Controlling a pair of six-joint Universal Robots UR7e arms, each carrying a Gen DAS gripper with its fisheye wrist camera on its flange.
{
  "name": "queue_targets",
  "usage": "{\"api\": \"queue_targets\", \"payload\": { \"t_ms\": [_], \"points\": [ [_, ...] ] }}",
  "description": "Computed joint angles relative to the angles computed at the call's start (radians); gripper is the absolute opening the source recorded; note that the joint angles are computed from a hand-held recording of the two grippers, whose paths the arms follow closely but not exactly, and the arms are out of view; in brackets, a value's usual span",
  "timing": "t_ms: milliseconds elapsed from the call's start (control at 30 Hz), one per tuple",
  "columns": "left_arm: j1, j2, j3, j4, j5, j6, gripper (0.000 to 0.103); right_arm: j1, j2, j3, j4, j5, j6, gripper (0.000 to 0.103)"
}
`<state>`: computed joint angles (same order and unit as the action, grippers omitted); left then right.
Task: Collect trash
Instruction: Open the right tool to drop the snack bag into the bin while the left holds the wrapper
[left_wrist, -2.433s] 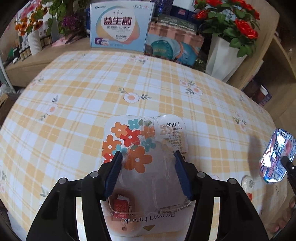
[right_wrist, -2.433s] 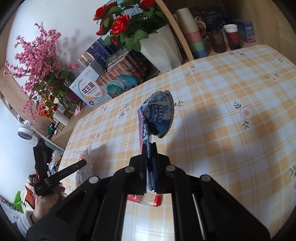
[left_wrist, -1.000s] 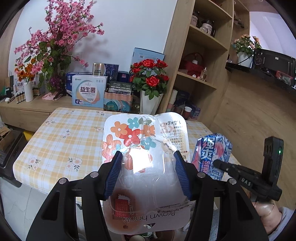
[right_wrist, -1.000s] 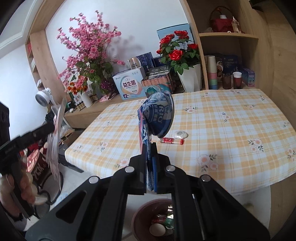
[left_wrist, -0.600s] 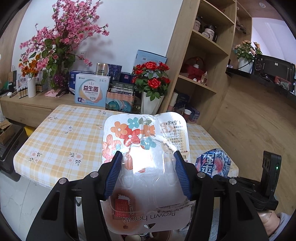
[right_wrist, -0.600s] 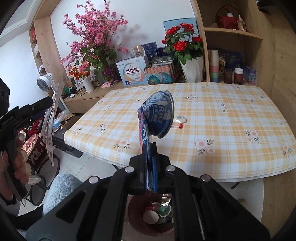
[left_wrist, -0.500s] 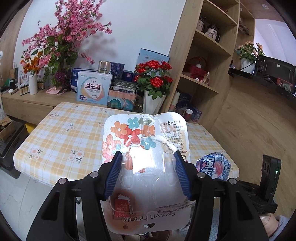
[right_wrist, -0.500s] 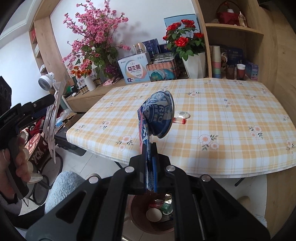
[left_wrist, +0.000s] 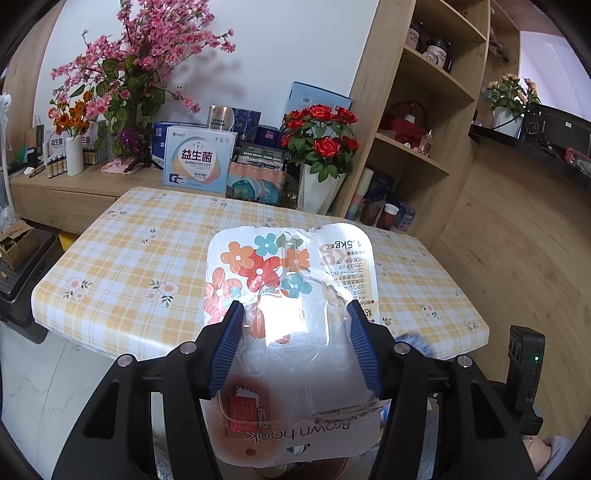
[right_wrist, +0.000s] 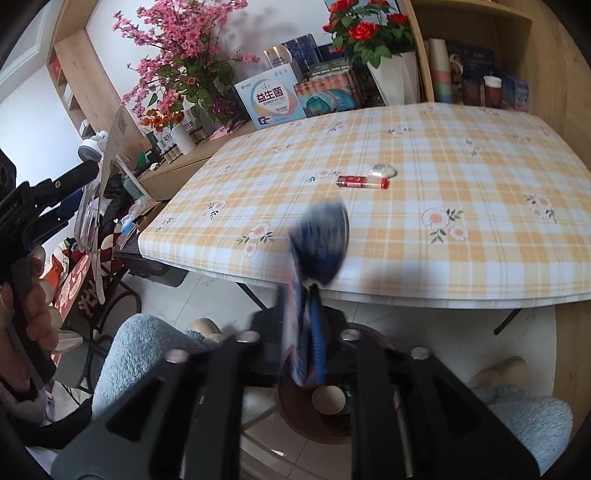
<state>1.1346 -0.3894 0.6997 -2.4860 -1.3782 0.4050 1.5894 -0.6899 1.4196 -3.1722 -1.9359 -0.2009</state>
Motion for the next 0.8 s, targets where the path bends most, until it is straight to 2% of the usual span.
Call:
{"api": "queue_targets", "payload": {
  "t_ms": [67,133,200,300,400,500,567,800],
  "points": [
    [0.002,0.007,-0.010,0.011,0.002,-0.001,0.056,-0.002,0.002,-0.002,-0.010,0.003,0.006,0.042],
    [0.003,0.011,-0.014,0.016,0.005,0.001,0.056,0.001,0.005,-0.009,-0.028,-0.017,-0.002,0.057],
    [0.003,0.011,-0.009,0.019,0.005,0.004,0.056,0.004,0.005,-0.014,-0.075,-0.048,-0.015,0.079],
    [0.002,0.008,0.007,0.020,0.006,0.012,0.056,0.002,-0.006,-0.014,-0.128,-0.074,-0.006,0.094],
    [-0.001,0.007,0.025,0.017,0.012,0.022,0.056,0.004,-0.009,-0.028,-0.162,-0.118,-0.032,0.097],
    [-0.004,0.007,0.042,0.018,0.014,0.021,0.056,0.013,0.000,-0.045,-0.221,-0.164,-0.110,0.097],
    [-0.008,0.006,0.054,0.017,0.017,0.029,0.056,0.011,-0.005,-0.040,-0.257,-0.150,-0.145,0.097],
    [-0.017,0.013,0.079,0.023,0.043,0.044,0.056,-0.013,-0.037,0.007,-0.344,-0.080,-0.115,0.097]
  ]
}}
